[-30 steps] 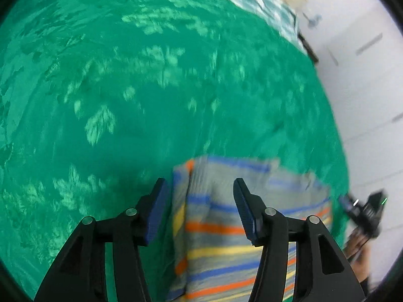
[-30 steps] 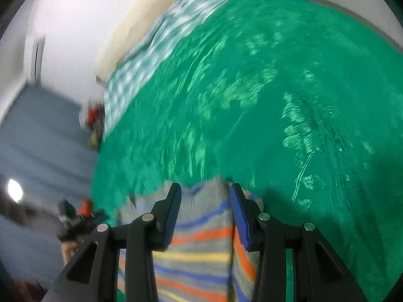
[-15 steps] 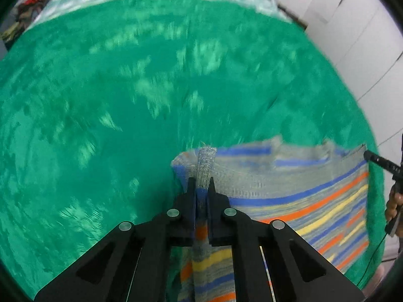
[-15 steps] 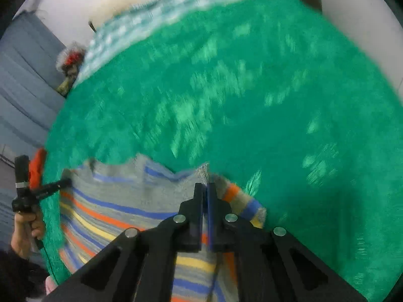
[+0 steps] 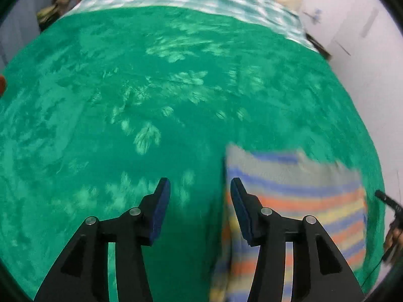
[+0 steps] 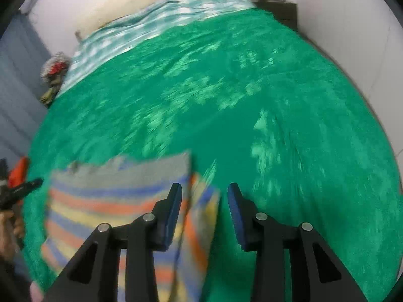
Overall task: Fold small clothes
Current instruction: 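Carry the hem with both grippers over the collar and lay it down, then open both grippers and pull back from the folded sweater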
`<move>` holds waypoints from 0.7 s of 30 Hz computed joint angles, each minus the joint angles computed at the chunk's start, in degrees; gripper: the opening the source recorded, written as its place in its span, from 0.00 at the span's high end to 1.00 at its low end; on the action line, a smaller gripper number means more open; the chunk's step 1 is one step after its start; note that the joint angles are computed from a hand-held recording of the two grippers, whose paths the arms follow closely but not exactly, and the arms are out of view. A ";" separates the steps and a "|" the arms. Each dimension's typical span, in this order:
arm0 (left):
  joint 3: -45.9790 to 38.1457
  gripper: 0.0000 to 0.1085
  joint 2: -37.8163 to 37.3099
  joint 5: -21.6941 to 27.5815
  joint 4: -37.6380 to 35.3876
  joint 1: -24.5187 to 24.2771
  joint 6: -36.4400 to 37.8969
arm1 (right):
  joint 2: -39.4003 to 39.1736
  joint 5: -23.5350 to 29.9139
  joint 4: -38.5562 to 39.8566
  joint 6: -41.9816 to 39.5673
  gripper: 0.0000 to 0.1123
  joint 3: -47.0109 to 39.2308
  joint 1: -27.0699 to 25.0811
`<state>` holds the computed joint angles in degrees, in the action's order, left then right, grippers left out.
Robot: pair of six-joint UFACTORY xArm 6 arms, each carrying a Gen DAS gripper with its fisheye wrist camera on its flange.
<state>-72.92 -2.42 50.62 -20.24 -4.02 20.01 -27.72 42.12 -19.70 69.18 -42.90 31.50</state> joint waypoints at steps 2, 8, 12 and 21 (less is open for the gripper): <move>5.25 0.51 -5.63 3.35 -1.62 0.93 4.99 | -4.77 -0.92 6.37 -3.26 0.66 3.24 3.01; 23.70 0.56 -19.67 8.19 -2.79 -0.17 9.41 | -9.32 -2.85 13.96 1.61 0.57 9.95 17.59; 26.23 0.97 -20.71 8.26 4.29 -1.06 1.81 | -6.42 -0.80 16.84 4.01 0.98 11.13 20.05; 26.96 0.60 -24.37 9.93 7.64 -0.67 -0.90 | -2.98 4.53 10.44 13.55 0.81 6.92 23.07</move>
<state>-45.95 -26.79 60.55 -12.60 -4.69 19.10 -30.70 46.65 -9.26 82.73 -35.98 54.57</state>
